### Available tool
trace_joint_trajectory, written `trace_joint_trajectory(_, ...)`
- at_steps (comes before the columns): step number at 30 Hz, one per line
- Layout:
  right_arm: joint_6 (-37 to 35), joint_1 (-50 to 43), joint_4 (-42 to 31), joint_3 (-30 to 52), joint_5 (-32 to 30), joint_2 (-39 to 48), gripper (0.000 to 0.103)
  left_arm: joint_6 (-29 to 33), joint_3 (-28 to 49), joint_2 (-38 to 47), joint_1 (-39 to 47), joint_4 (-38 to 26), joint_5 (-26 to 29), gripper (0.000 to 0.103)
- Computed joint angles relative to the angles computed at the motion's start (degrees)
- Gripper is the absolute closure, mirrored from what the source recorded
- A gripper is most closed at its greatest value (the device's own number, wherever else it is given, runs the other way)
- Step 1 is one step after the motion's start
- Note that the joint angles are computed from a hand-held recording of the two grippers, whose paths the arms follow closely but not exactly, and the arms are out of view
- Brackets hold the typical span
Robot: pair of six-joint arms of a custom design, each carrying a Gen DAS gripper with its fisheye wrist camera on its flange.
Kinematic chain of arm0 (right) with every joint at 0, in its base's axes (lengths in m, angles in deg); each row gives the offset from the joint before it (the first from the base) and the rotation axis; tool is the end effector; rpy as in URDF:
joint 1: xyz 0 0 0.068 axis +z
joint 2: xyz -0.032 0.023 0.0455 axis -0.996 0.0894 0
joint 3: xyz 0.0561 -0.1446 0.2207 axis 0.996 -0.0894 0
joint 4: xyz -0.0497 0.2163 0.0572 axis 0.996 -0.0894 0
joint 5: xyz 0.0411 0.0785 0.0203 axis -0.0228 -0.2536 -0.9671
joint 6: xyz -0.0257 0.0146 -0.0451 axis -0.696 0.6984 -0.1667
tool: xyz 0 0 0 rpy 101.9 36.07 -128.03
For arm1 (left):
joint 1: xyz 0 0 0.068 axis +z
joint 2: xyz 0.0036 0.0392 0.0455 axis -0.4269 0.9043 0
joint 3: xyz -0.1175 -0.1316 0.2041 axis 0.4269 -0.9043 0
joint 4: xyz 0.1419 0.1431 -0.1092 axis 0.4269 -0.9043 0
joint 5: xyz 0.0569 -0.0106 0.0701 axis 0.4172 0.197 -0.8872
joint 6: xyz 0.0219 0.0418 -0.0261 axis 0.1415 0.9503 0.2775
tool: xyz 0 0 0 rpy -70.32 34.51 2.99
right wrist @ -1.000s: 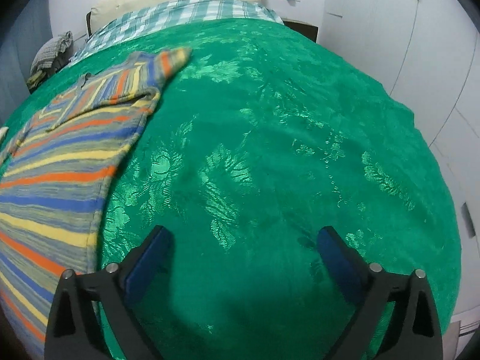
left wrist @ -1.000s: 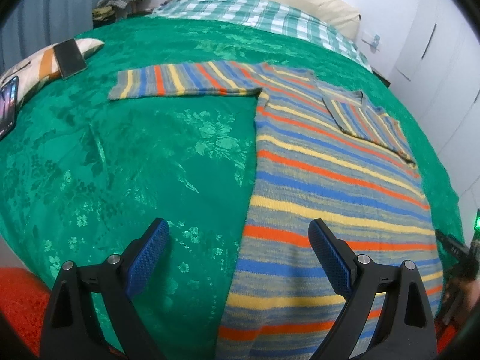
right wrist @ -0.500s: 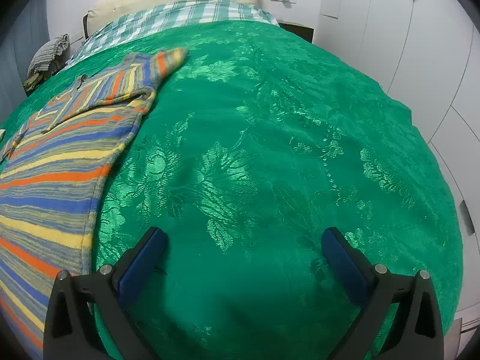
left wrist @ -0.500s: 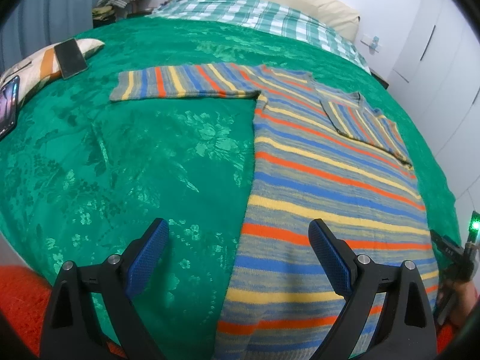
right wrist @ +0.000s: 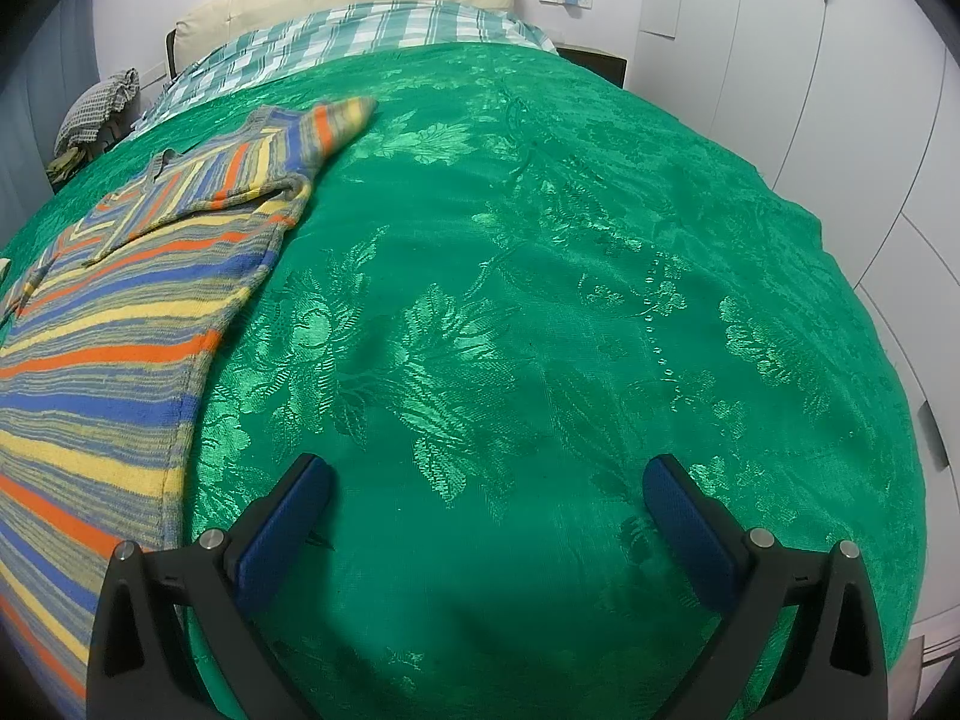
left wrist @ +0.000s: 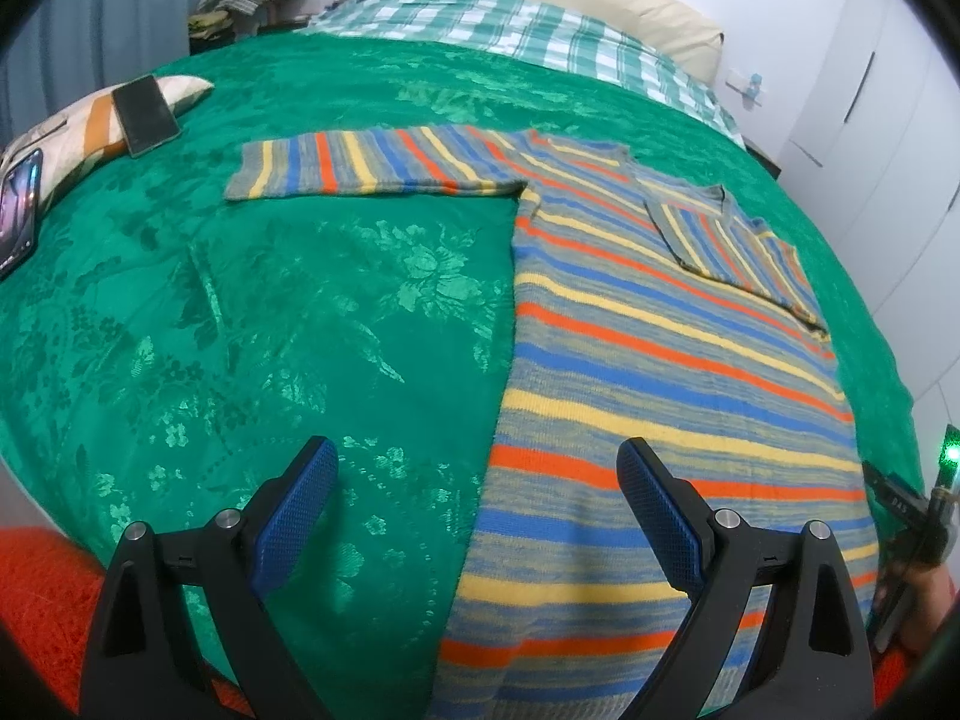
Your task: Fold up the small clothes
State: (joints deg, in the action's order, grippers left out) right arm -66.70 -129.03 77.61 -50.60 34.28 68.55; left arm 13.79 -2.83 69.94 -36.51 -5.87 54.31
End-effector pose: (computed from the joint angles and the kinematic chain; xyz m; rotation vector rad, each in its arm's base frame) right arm 0.1369 -0.1202 0.0213 0.3287 2.4909 -0.1605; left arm 0.1730 -0.0351 0.0375 -0.1259 2.4762 -0.2438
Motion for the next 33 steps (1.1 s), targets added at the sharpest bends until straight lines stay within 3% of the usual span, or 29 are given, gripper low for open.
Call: trace_joint_trajectory(33,0.2,0.2,0.7,0.0,0.1,0.6,0.000,-0.3,-0.2,-0.1,-0.3,0.0,-0.3,0.008)
